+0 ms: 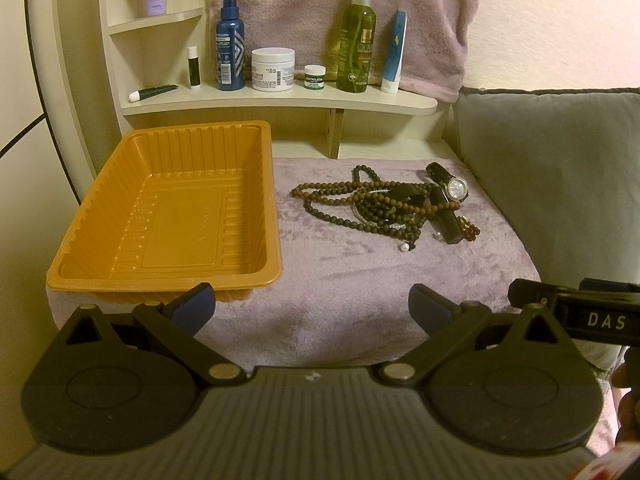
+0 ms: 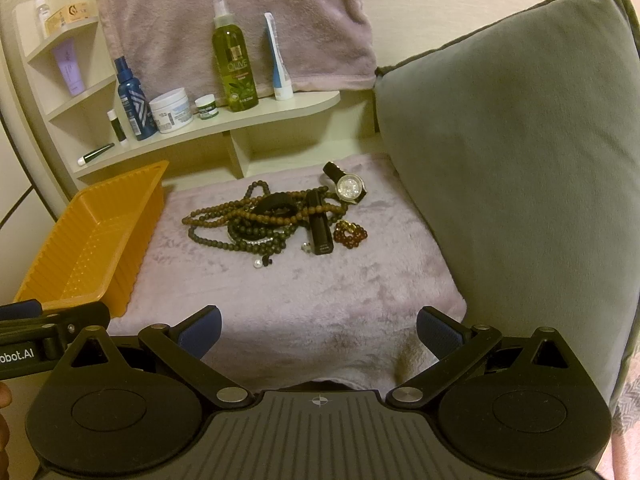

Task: Organize jewelry
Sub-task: 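Move the left tool to the orange tray rim and grasp it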

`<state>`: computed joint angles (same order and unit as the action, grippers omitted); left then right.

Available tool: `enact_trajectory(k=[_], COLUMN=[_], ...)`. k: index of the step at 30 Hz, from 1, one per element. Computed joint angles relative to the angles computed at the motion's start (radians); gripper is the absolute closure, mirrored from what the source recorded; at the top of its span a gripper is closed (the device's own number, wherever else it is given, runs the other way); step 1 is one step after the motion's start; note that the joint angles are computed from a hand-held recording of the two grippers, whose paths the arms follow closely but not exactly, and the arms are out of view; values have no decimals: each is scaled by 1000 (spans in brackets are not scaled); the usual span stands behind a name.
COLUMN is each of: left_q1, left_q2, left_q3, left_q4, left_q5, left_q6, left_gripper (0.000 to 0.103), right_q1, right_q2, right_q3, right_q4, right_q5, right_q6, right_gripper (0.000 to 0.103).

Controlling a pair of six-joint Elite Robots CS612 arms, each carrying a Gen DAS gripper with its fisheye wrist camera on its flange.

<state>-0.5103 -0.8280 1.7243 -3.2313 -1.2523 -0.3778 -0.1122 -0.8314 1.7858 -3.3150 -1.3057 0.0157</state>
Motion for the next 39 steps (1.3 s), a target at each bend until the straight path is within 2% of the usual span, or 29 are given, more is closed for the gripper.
enact_trajectory(k=[8,15,22,30,33,39], left_q1=[2,39,86,129,145,166], left_q2=[0,-1,5,45,58,89], left_q3=[4,11,25,27,28,16], left_q4=[-18,-75,-152,-170,-173,-201], left_q5=[-4,-12,70,188,168,110], left_q6=[-24,-103,-166,-196,-247,-287], left_gripper=[1,1,1,5,11,18], right_q1=[2,0,3,20,29,44], right_q2=[0,22,52,83,95,115], right_q3=[-2,-16,-58,-116,-138,-176], right_q4=[0,-46,-88,-34,0,45], right_q5=[1,21,38,25,16,3], right_q6=[-3,-4,7,-9,-19,-36], right_gripper=[0,0,0,0,0,0])
